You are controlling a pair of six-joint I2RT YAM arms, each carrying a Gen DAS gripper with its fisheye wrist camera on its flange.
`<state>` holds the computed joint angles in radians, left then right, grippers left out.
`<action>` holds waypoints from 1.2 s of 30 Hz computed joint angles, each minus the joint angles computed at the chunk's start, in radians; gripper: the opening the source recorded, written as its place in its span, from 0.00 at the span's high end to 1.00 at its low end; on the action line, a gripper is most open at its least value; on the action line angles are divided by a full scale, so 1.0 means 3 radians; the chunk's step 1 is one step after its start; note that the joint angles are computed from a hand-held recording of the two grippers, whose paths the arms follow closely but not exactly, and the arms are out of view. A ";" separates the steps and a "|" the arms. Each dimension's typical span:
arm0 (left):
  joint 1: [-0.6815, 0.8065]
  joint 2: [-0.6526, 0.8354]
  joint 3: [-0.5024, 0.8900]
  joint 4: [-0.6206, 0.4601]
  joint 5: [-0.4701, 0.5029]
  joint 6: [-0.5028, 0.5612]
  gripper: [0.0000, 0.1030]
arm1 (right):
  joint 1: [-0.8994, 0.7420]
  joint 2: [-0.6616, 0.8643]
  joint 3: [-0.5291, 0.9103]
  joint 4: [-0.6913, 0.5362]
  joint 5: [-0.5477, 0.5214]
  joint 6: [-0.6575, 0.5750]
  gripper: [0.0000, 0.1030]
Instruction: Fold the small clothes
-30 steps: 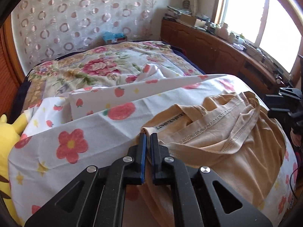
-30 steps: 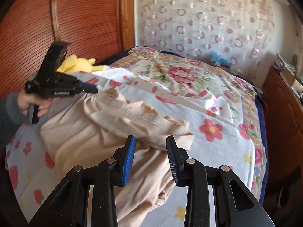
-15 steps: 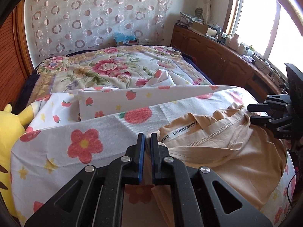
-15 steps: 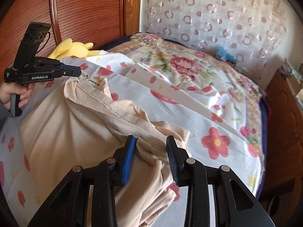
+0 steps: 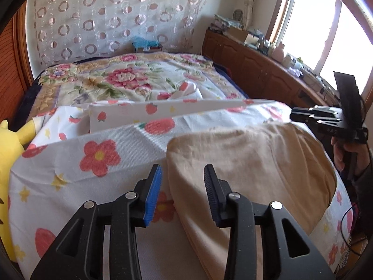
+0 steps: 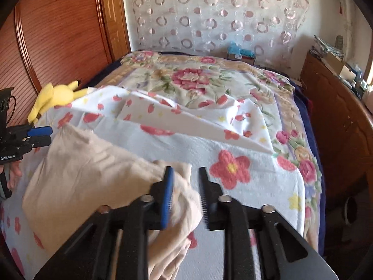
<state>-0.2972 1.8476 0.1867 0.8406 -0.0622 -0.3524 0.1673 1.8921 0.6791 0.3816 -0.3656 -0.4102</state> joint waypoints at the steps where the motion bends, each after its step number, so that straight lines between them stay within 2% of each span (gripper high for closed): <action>1: -0.0009 0.0079 0.0027 0.0010 0.0013 -0.0012 0.63 | -0.0008 -0.0041 -0.0057 0.0021 -0.0013 -0.0021 0.62; 2: -0.0015 0.0159 0.0058 0.0014 0.0023 -0.0017 0.63 | -0.0020 -0.0079 -0.0118 0.0011 -0.0056 -0.0044 0.56; 7: -0.0010 0.0356 0.0148 0.0010 0.0073 -0.0057 0.63 | -0.0202 -0.0213 -0.0224 -0.0242 -0.0252 -0.0054 0.47; 13: -0.0022 0.0380 0.0161 0.0017 0.0072 -0.0079 0.63 | -0.0245 -0.0031 -0.0026 -0.0547 -0.0262 0.0012 0.47; 17: 0.0014 0.0388 0.0163 0.0039 0.0200 -0.0077 0.63 | -0.0268 0.0024 0.0080 -0.0698 -0.0345 0.0067 0.46; 26: 0.0011 0.0450 0.0225 0.0103 0.0444 -0.0089 0.63 | -0.0235 0.0027 0.0099 -0.0806 -0.0400 -0.0014 0.47; 27: -0.0010 0.0460 0.0248 0.0083 0.0426 -0.0079 0.64 | -0.0244 0.0039 0.0116 -0.0842 -0.0431 -0.0044 0.50; 29: -0.0007 0.0479 0.0295 0.0042 0.0556 -0.0060 0.78 | -0.0281 0.0099 0.0215 -0.1021 -0.0603 -0.0182 0.70; 31: -0.0003 0.0480 0.0314 0.0036 0.0625 -0.0068 0.85 | -0.0299 0.0145 0.0298 -0.1160 -0.0722 -0.0284 0.81; 34: -0.0051 0.0412 0.0275 0.0032 0.0573 -0.0081 0.91 | -0.0298 0.0096 0.0194 -0.0983 -0.0713 -0.0380 0.85; 36: -0.0166 0.0323 0.0179 0.0104 0.0391 -0.0098 0.92 | -0.0323 -0.0005 0.0015 -0.0716 -0.0727 -0.0339 0.85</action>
<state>-0.3470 1.9445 0.2403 0.8717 0.0549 -0.3818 0.0704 1.8906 0.6837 0.1668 -0.5837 -0.5120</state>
